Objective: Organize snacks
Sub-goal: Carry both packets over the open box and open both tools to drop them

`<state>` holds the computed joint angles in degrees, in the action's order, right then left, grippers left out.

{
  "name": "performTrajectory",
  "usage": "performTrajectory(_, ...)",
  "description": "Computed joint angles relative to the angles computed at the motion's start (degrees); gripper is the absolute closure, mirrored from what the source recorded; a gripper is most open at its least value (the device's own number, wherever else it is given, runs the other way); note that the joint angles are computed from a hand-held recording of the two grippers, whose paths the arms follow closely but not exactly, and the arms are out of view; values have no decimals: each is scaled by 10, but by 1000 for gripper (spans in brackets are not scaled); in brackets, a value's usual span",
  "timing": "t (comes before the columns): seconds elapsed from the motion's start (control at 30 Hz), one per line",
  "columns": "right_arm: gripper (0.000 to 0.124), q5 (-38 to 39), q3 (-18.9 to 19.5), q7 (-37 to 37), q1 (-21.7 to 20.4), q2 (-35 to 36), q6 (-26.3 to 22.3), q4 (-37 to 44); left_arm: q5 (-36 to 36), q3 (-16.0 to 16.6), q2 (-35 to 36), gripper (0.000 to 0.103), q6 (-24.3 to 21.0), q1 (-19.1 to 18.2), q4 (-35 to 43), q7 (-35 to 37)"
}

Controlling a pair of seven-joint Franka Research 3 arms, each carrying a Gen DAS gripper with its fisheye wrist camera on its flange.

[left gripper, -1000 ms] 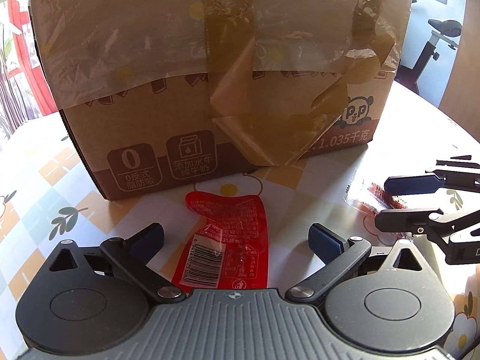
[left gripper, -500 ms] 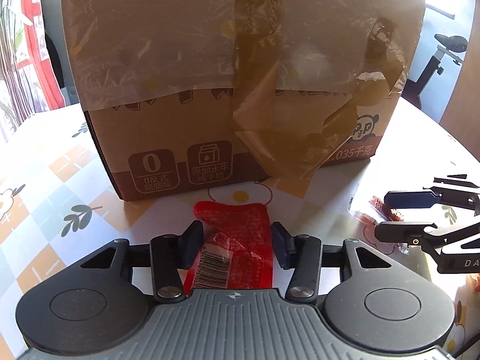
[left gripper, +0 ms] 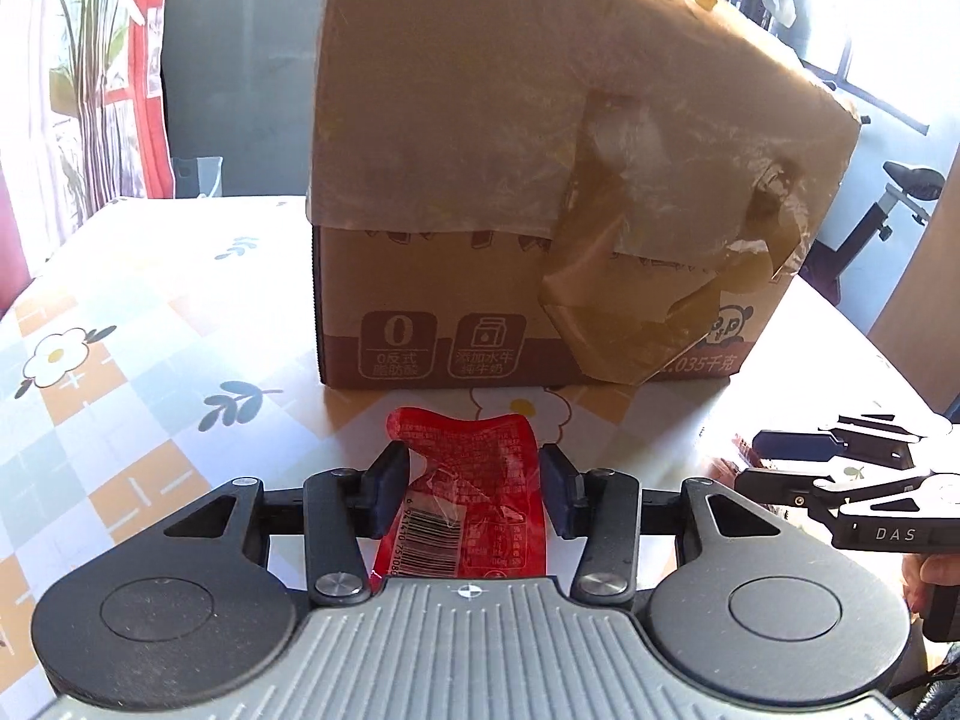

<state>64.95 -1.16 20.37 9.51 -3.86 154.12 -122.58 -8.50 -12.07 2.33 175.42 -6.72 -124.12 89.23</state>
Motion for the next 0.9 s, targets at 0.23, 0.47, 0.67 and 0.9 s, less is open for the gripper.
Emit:
performTrajectory(0.23,78,23,-11,-61,6,-43,-21,-16,-7,16,-42,53,34,-18,-29,1)
performTrajectory(0.47,78,68,-34,-100,9,-82,-52,1,-157,69,-71,53,47,-91,-6,159)
performTrajectory(0.67,78,138,-41,-169,18,-80,-47,61,-146,89,-60,53,85,-116,45,178)
performTrajectory(0.9,78,150,-18,-176,10,6,-11,193,-201,71,34,53,77,-112,202,282)
